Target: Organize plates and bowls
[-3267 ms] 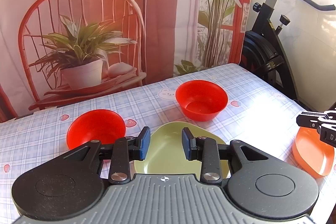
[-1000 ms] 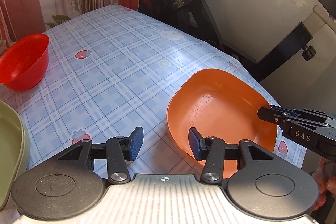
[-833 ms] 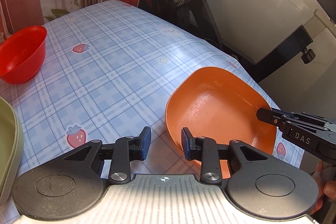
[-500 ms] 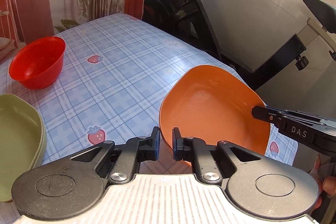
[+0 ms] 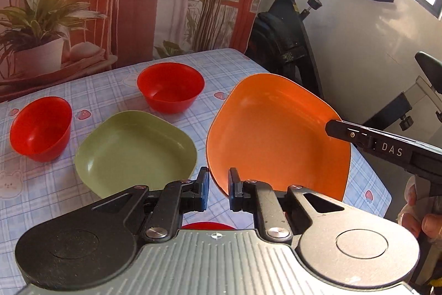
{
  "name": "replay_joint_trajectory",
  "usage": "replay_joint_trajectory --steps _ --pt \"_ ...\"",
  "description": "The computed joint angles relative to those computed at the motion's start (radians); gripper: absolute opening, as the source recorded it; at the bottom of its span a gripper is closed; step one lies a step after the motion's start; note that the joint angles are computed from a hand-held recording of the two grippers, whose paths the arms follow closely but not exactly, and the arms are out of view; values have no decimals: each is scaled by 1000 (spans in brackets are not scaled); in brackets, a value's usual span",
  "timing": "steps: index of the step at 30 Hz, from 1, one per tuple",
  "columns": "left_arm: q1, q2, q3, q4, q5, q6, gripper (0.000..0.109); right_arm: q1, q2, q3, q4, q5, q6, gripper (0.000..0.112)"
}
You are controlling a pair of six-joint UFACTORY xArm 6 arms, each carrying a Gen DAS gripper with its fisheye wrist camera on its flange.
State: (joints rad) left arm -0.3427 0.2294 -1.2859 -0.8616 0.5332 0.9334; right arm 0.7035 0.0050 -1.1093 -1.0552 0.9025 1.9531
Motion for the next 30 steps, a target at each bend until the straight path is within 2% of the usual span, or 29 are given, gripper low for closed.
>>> replay_joint_trajectory --steps 8,14,18,30 --pt "116 -47 -14 -34 -12 21 15 -16 237 -316 9 -73 -133 5" --pt "164 -15 -51 -7 -28 -34 15 -24 391 -499 83 -119 -244 5" --pt "184 22 -76 14 -11 -61 15 -35 434 -526 132 -151 -274 5" --pt "130 184 -197 73 -55 -126 15 -135 456 -454 184 -255 -299 5"
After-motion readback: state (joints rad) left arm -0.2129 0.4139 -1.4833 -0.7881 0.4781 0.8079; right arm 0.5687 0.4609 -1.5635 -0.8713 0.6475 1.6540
